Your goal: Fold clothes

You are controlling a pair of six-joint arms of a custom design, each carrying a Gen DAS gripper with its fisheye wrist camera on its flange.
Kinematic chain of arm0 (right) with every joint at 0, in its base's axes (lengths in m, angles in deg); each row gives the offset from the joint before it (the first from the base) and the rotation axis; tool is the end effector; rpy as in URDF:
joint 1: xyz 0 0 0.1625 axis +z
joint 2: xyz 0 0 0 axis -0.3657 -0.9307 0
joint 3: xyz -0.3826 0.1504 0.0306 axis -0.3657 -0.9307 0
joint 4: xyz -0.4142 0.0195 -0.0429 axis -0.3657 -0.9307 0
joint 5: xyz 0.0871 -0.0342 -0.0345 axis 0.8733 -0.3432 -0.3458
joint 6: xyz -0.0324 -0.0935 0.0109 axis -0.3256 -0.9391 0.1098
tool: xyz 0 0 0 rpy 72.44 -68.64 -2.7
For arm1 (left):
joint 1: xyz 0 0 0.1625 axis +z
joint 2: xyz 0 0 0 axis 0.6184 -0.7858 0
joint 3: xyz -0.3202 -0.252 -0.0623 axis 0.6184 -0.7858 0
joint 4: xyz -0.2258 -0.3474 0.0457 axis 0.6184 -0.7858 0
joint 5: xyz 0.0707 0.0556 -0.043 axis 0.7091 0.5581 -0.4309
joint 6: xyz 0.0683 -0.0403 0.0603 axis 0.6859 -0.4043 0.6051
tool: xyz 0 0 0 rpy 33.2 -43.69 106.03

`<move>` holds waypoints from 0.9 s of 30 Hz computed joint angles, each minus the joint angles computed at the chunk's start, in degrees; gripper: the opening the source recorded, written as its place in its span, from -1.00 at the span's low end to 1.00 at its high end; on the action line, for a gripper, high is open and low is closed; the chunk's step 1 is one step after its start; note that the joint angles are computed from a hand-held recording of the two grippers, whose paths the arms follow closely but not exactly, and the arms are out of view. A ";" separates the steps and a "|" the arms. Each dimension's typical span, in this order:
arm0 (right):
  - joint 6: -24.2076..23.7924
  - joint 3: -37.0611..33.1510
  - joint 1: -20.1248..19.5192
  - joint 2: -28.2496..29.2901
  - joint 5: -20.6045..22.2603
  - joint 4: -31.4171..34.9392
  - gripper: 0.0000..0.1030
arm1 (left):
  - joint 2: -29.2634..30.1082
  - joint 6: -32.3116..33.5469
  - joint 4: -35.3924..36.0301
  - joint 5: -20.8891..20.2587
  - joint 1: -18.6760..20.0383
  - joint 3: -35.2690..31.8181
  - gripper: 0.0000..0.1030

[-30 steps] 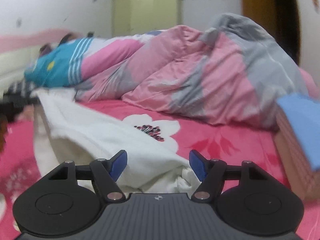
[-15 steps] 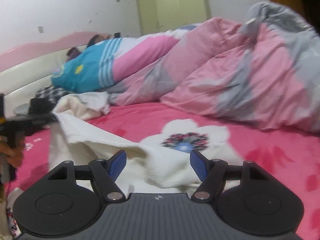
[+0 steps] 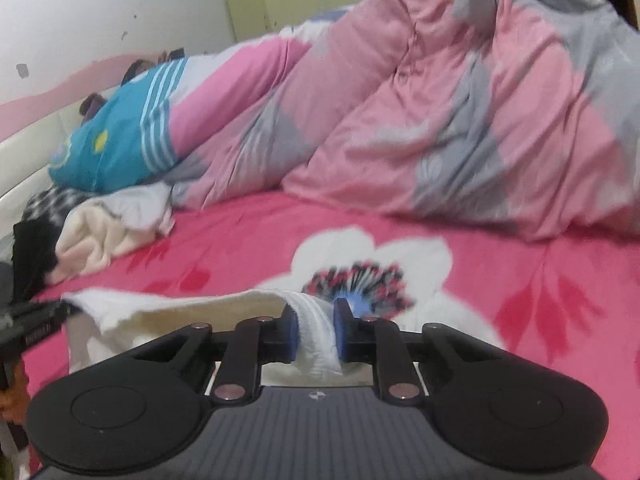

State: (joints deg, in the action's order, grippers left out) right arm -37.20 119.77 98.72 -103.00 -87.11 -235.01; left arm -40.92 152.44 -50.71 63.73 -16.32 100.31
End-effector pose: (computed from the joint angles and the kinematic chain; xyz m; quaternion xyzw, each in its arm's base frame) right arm 0.0402 -0.3967 0.4349 0.1695 -0.8556 0.4300 0.2328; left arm -0.3826 -0.3972 0.0039 0.2268 0.7905 -0.4859 0.2959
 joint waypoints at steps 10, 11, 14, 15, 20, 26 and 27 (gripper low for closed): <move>0.15 -14.05 6.27 15.69 -8.51 -6.55 -0.77 | 1.04 19.49 -11.48 1.74 6.71 -7.83 -0.89; 0.47 -16.06 6.49 17.35 -9.27 -6.18 -0.78 | 1.33 22.51 -12.92 2.17 7.88 -9.18 -0.89; 0.86 -21.46 7.02 22.57 -12.35 -6.77 -0.78 | 4.33 26.98 -11.57 4.07 11.54 -16.50 -0.89; 0.99 -23.22 7.13 24.24 -13.31 -6.91 -0.78 | 5.91 27.81 -10.04 4.63 12.67 -19.76 -0.89; 3.00 -30.59 5.88 31.53 -16.22 -7.87 -0.78 | 14.31 36.07 -8.00 5.82 16.27 -34.14 -0.90; 5.67 -35.50 3.09 37.50 -17.82 -10.88 -0.78 | 24.70 39.90 -1.71 8.11 19.34 -51.40 -0.90; 6.01 -35.87 2.60 38.22 -18.08 -11.66 -0.78 | 27.20 40.13 0.78 8.14 19.68 -55.47 -0.90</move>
